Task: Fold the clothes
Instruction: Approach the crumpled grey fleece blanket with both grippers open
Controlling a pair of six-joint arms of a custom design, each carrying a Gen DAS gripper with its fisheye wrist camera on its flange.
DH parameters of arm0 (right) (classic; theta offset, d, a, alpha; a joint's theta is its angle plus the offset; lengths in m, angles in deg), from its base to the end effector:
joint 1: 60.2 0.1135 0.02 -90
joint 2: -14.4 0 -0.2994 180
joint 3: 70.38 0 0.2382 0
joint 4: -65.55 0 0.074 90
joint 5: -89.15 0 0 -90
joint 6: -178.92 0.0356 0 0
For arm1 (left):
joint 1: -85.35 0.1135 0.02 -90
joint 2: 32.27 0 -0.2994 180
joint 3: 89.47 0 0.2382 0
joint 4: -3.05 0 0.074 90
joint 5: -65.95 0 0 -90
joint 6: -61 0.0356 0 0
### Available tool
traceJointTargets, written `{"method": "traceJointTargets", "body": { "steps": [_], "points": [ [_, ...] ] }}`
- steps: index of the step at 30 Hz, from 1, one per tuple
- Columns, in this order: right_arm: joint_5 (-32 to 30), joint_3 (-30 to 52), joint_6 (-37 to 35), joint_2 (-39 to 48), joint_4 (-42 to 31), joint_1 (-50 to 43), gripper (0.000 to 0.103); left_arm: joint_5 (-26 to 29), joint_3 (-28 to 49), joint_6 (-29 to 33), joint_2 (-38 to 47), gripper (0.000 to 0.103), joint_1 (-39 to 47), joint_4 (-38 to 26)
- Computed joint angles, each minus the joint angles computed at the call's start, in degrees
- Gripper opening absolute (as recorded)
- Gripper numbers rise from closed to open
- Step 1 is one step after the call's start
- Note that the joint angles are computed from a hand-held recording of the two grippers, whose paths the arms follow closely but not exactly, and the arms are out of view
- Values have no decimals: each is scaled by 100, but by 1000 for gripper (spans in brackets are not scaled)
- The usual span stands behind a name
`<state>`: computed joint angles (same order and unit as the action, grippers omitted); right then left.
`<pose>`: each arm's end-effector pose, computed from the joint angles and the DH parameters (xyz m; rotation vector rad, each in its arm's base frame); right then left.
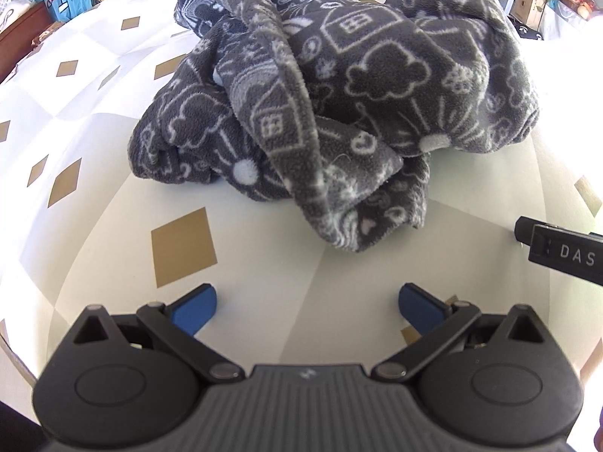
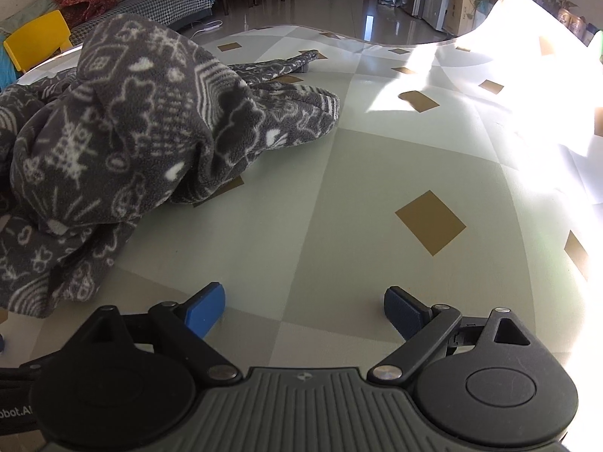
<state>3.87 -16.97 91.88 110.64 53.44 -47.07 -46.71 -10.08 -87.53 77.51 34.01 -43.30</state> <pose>0.2832 0.0631 0.1596 -0.1910 2.5176 0.0086 0.2302 -0.2658 0.1707 -0.2309 2.6777 0.0537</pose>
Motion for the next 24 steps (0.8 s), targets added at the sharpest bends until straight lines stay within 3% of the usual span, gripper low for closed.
{"method": "traceJointTargets", "body": {
  "steps": [24],
  "points": [
    [466, -610, 844, -719, -421, 601, 92, 12, -98, 141, -94, 103, 84, 111]
  ]
}}
